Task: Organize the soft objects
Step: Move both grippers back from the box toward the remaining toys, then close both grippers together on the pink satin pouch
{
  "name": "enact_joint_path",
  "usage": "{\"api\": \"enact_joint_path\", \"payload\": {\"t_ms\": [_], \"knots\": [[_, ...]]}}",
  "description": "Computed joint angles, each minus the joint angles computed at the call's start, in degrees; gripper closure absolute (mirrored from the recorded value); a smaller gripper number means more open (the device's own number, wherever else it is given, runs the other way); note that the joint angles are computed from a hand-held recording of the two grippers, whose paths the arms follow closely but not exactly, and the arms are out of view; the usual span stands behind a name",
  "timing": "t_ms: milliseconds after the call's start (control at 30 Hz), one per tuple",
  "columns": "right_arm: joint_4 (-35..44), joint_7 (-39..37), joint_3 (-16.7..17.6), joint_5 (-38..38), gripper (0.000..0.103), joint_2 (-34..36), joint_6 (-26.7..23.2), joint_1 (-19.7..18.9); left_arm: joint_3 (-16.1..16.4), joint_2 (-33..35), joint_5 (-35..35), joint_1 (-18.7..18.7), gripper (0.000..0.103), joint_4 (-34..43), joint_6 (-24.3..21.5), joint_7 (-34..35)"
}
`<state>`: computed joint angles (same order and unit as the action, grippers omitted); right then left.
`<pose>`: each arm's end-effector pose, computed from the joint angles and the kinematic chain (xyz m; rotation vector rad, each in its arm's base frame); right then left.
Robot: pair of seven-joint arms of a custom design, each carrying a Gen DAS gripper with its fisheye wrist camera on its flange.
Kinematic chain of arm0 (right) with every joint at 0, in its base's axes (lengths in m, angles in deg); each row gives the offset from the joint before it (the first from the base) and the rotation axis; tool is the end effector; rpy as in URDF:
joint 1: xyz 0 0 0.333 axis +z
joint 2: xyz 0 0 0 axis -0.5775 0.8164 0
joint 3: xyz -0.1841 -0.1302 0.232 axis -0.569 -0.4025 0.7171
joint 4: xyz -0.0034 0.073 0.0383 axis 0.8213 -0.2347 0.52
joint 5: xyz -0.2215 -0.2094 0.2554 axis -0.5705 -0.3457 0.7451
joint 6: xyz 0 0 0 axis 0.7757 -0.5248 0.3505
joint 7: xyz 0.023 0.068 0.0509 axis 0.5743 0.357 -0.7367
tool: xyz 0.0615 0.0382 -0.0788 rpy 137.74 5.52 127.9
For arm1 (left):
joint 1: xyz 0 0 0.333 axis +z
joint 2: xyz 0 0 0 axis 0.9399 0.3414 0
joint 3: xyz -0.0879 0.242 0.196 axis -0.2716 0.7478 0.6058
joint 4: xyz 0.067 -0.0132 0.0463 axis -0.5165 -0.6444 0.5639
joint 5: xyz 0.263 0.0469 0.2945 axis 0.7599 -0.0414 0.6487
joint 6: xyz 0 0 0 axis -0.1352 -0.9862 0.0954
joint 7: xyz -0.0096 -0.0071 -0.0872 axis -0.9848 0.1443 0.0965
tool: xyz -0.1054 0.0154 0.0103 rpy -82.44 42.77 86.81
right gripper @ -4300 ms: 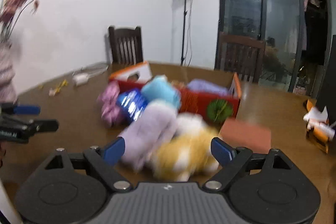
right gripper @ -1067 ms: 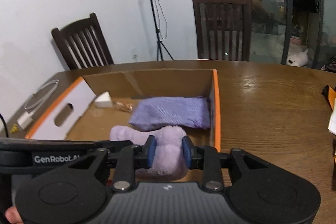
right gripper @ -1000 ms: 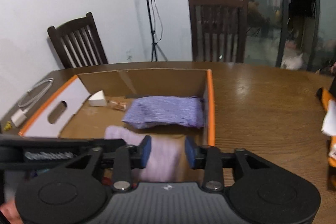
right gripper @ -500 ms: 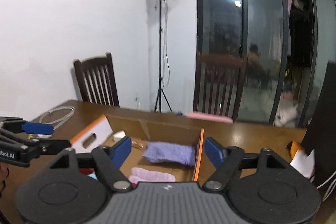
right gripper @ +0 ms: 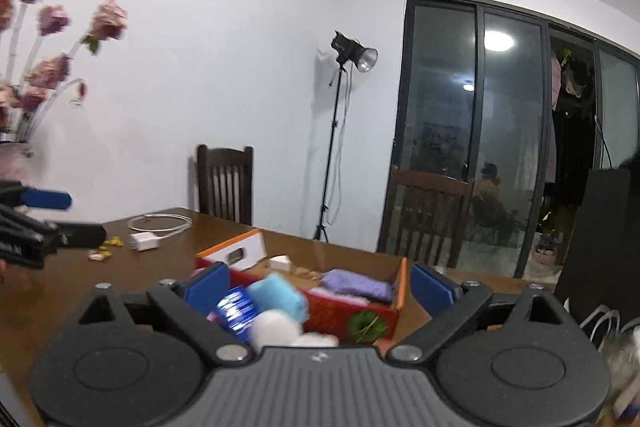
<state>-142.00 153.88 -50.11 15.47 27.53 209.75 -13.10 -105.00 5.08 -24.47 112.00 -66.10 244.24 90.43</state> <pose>0.4279 0.1667 0.5572 -1.5554 0.9293 -0.9314 0.3878 -0.2519 0.5235 -1.2740 1.4396 -1.1203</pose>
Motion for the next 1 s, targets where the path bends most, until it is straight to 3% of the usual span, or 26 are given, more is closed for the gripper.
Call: {"api": "enact_joint_path", "payload": {"t_ms": [133,233,367,500,733,867,1000], "knots": [[-7.8,1.0,0.4,-0.4,0.000,-4.4,1.4,1.3,2.5,-4.7,-0.3,-7.3,0.000,-5.9,-3.8,-1.7],[-12.3,2.7,0.2,1.1,0.000,-8.2,0.8,2.8,3.6,-9.7,0.2,-10.5,0.000,-9.0,-5.8,-4.6],[-16.2,2.3,3.8,7.3,0.000,-12.3,1.1,1.6,7.1,-11.7,2.1,-14.9,0.000,-11.7,-7.3,-7.2],[-17.6,-1.3,9.7,14.8,0.000,-14.8,1.8,-1.8,7.5,-13.7,4.0,-14.5,0.000,-11.8,-8.5,-9.5],[-17.1,-3.1,9.1,17.4,0.001,-13.3,2.3,-0.6,7.6,-10.4,6.5,-13.7,0.000,-11.1,-7.3,-11.4],[-15.4,-2.2,6.2,15.3,0.003,-9.8,2.0,1.5,6.3,-6.9,6.9,-11.5,0.000,-9.6,-7.1,-11.3],[-12.3,-0.4,3.2,12.3,0.016,-6.2,-0.8,3.0,3.9,-1.4,7.4,-7.0,0.000,-6.2,-6.7,-10.7]]}}
